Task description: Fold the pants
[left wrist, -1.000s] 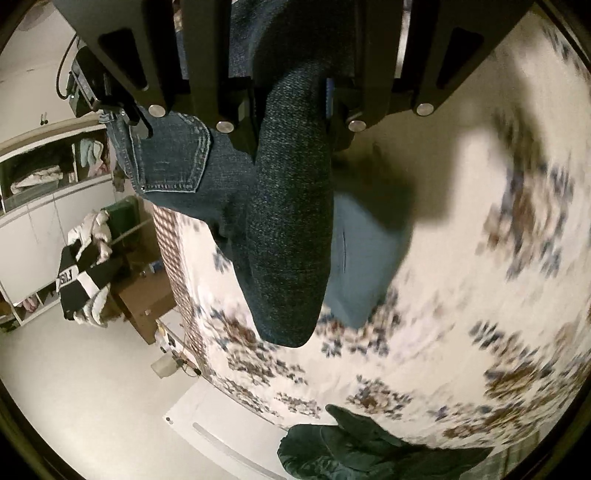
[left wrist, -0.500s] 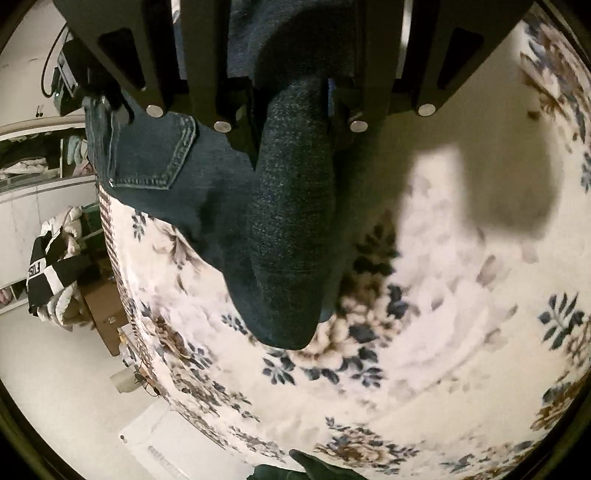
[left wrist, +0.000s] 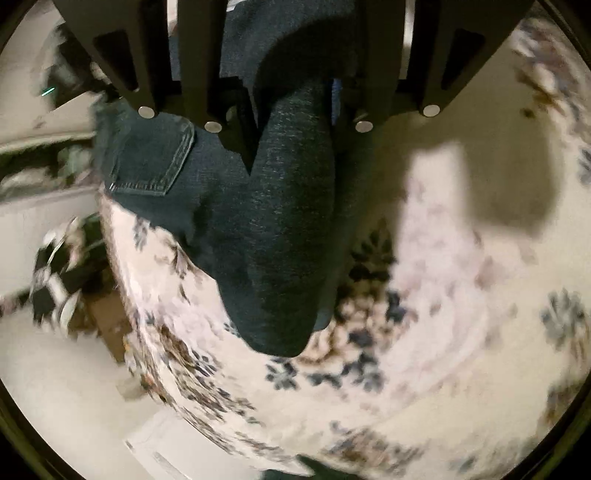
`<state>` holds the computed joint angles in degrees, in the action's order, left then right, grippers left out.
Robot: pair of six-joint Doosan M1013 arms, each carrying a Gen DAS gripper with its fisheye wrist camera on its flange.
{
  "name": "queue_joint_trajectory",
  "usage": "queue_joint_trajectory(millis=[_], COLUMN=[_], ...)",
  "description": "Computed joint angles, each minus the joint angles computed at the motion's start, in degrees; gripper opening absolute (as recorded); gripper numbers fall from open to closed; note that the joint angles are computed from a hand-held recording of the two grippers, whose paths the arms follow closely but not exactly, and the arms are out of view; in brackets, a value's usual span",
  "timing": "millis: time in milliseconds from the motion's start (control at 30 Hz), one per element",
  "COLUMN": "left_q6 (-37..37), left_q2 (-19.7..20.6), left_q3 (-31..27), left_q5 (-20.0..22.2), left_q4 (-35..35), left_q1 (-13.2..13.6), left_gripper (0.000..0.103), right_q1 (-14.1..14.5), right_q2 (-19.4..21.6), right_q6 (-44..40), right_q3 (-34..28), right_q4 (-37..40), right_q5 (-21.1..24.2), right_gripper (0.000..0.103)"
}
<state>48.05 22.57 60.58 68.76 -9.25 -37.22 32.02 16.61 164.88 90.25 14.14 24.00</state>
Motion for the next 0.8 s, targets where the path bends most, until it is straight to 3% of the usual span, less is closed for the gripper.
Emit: queue_joint_trajectory(millis=[67, 133, 167, 267, 333, 367, 400, 433, 600, 800], left_q6=[1.17, 2.07, 2.11, 1.69, 1.89, 1.97, 1.99, 1.66, 0.85, -0.81], left_q2=[0.84, 1.84, 1.85, 1.06, 0.81, 0.98, 0.93, 0.63, 1.25, 1.12], left_q3=[-2.83, -6.34, -6.8, -7.97, -9.39, -10.41, -11.02, -11.56, -16.72, -22.98], left_q5=[3.92, 9.42, 10.45, 12.48, 14.04, 14.77, 15.21, 15.56, 20.71, 26.06], left_q4=[5.56, 11.49, 12.84, 15.8, 18.93, 20.88, 22.23, 23.77, 28.6, 33.73], left_q1=[-1.91, -4.33, -4.92, -6.73, -8.22, -8.93, -9.53, -10.31, -13.15, -17.13], left_gripper=[0.032, 0.041, 0.044, 0.064, 0.085, 0.087, 0.089, 0.091, 0.094, 0.094], right_q1=[0.14, 0.57, 0.55, 2.68, 4.39, 5.17, 5.89, 6.85, 10.34, 13.3], right_q2=[1.52, 3.06, 3.53, 5.52, 5.94, 6.55, 6.96, 6.77, 6.8, 4.19], right_q6=[-1.23, -2.9, -4.84, -7.26, -8.29, -9.07, -9.78, -9.9, -12.21, -14.3], right_q3=[-5.27, -10.62, -12.47, -19.24, -22.24, -24.29, -26.11, -27.72, -33.97, -38.39], right_q4=[-3.7, -7.46, -8.72, -15.83, -20.94, -23.3, -25.31, -26.87, -35.15, -39.93], right_q5=[8.11, 18.81, 23.3, 34.44, 40.77, 43.92, 46.45, 49.02, 58.68, 64.74], right_gripper=[0.037, 0.05, 0.052, 0.063, 0.081, 0.087, 0.097, 0.1, 0.101, 0.101])
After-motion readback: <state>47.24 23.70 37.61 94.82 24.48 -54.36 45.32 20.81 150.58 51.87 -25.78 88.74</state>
